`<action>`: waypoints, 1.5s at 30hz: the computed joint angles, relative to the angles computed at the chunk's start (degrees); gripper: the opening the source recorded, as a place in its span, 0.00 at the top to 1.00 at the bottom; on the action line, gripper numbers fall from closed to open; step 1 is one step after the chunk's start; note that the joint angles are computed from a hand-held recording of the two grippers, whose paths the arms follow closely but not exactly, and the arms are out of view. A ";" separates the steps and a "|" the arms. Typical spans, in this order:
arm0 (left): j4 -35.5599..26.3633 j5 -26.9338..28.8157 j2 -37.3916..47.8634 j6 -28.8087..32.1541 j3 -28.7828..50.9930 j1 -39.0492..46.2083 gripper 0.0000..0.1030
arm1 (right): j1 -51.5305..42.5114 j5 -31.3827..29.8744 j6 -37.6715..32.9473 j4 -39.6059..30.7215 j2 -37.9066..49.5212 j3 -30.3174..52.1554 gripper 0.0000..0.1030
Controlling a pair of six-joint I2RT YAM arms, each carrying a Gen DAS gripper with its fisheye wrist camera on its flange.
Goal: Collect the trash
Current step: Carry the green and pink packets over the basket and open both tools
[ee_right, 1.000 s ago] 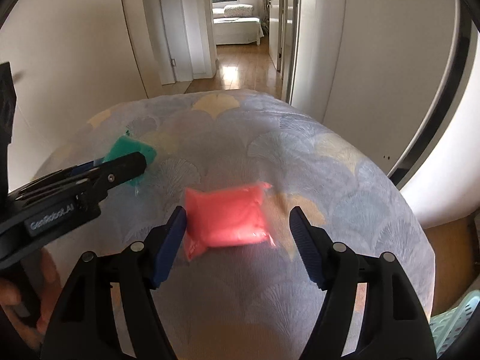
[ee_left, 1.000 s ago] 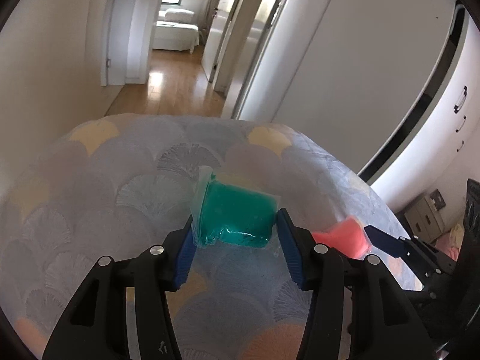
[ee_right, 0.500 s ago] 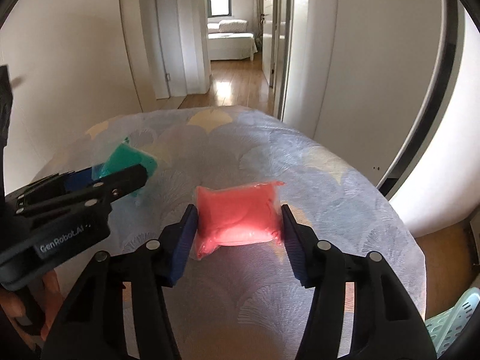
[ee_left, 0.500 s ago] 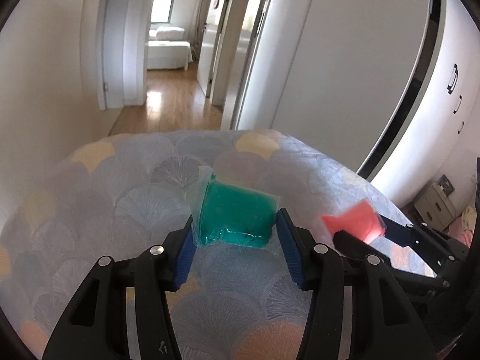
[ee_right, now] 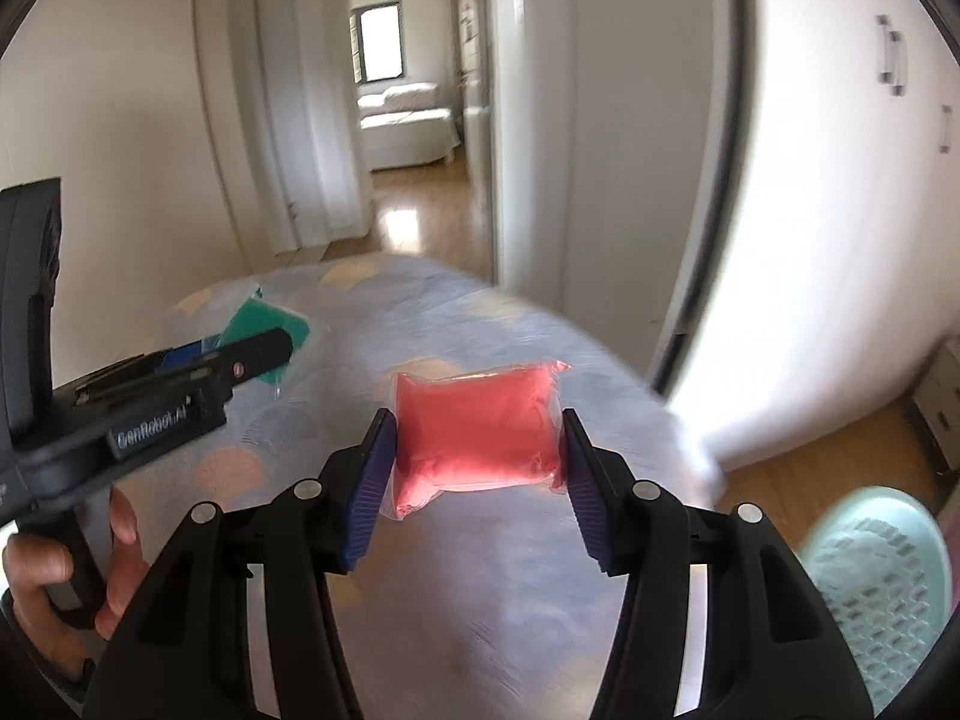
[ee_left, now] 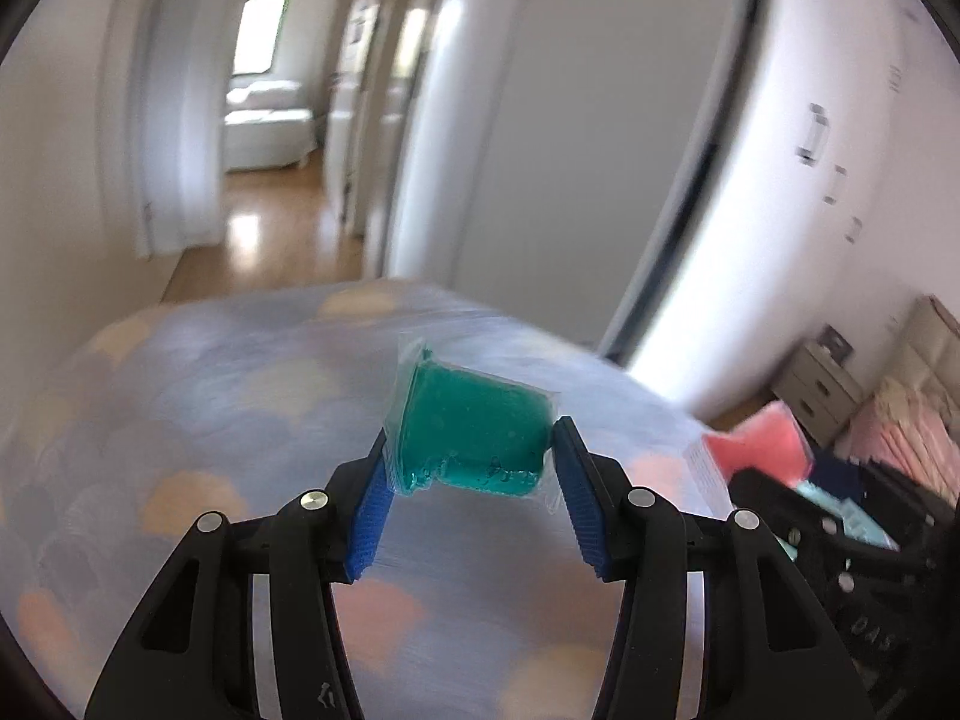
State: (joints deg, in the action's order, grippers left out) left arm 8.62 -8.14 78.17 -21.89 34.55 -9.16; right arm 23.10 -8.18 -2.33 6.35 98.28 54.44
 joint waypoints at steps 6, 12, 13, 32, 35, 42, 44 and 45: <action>-0.98 -7.51 0.34 -1.85 4.37 -13.55 0.52 | -11.73 -5.02 -0.75 -0.73 -12.47 -7.66 0.50; -1.91 -13.75 5.19 -1.79 11.67 -25.20 0.52 | -24.00 -9.09 -4.19 -3.45 -18.17 -8.67 0.50; -1.87 -14.03 6.38 -1.79 13.14 -26.76 0.52 | -26.25 -8.66 -4.83 -3.32 -18.99 -8.97 0.50; -9.29 -10.87 35.83 -2.81 40.38 -37.57 0.52 | -48.85 -16.52 -7.80 -6.90 -6.69 -2.71 0.50; -10.09 -9.47 37.89 -2.68 41.87 -37.17 0.52 | -49.10 -16.37 -7.59 -7.08 -5.75 -2.62 0.50; -8.86 -7.11 38.57 -3.56 40.35 -36.32 0.37 | -48.06 -15.42 -6.99 -7.01 -4.16 -2.68 0.50; -8.36 -7.17 37.67 -3.98 39.06 -36.09 0.35 | -48.00 -15.53 -6.75 -7.48 -3.72 -2.47 0.50; -8.14 -7.09 37.00 -4.28 38.34 -36.02 0.35 | -48.01 -15.66 -6.76 -7.64 -3.55 -2.44 0.50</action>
